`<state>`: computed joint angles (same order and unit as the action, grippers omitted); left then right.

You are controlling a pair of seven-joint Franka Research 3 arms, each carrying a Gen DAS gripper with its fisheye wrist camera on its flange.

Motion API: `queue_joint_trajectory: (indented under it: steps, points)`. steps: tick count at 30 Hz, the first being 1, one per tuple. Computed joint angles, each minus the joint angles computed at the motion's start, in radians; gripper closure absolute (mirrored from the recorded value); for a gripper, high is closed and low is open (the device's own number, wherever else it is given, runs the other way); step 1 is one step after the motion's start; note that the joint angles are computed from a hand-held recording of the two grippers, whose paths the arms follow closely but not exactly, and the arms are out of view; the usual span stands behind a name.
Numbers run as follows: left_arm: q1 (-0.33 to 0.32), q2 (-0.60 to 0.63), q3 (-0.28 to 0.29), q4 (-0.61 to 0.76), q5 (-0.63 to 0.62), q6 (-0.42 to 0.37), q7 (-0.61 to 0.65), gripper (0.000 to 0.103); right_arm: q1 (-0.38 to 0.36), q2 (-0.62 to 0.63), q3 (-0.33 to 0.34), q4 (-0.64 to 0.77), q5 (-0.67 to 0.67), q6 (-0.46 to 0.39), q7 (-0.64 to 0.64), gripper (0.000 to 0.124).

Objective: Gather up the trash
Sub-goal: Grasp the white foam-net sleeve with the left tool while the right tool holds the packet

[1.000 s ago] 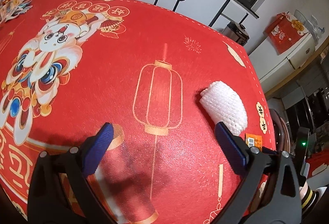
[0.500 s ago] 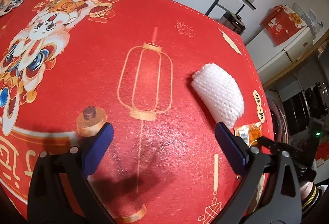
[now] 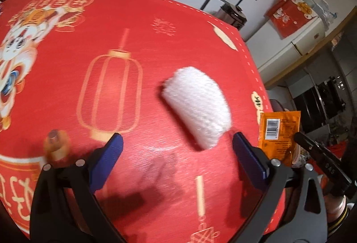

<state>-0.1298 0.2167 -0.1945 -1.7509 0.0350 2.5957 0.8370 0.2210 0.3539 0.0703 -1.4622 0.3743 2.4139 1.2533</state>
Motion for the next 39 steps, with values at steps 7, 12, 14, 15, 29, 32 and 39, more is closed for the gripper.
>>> queue_joint_trajectory:
  steps: [7, 12, 14, 15, 29, 32, 39]
  points:
    - [-0.011, 0.189, -0.015, 0.241, -0.044, -0.086, -0.018, 0.007, -0.01, -0.04, -0.009, -0.045, 0.007, 0.036, 0.007, 0.12]
    - [-0.04, 0.302, 0.006, 0.402, -0.009, -0.181, -0.09, 0.007, -0.012, -0.065, -0.014, -0.072, -0.003, 0.053, 0.007, 0.12]
    - [-0.058, 0.34, 0.016, 0.463, 0.026, -0.224, -0.103, 0.007, -0.014, -0.076, -0.015, -0.086, -0.002, 0.06, 0.006, 0.12]
    - [-0.059, 0.353, 0.014, 0.481, 0.029, -0.233, -0.108, 0.007, -0.016, -0.081, -0.016, -0.09, -0.002, 0.063, 0.006, 0.12]
    - [-0.048, 0.322, 0.013, 0.425, 0.045, -0.225, -0.158, 0.057, -0.032, -0.104, -0.018, -0.111, 0.024, 0.075, 0.0, 0.12]
    - [-0.04, 0.279, 0.014, 0.366, 0.05, -0.182, -0.16, 0.062, -0.034, -0.104, -0.017, -0.112, 0.032, 0.08, -0.004, 0.12]
    - [-0.021, 0.144, 0.018, 0.211, 0.072, -0.075, -0.153, 0.065, -0.044, -0.102, -0.015, -0.109, 0.062, 0.087, -0.017, 0.12]
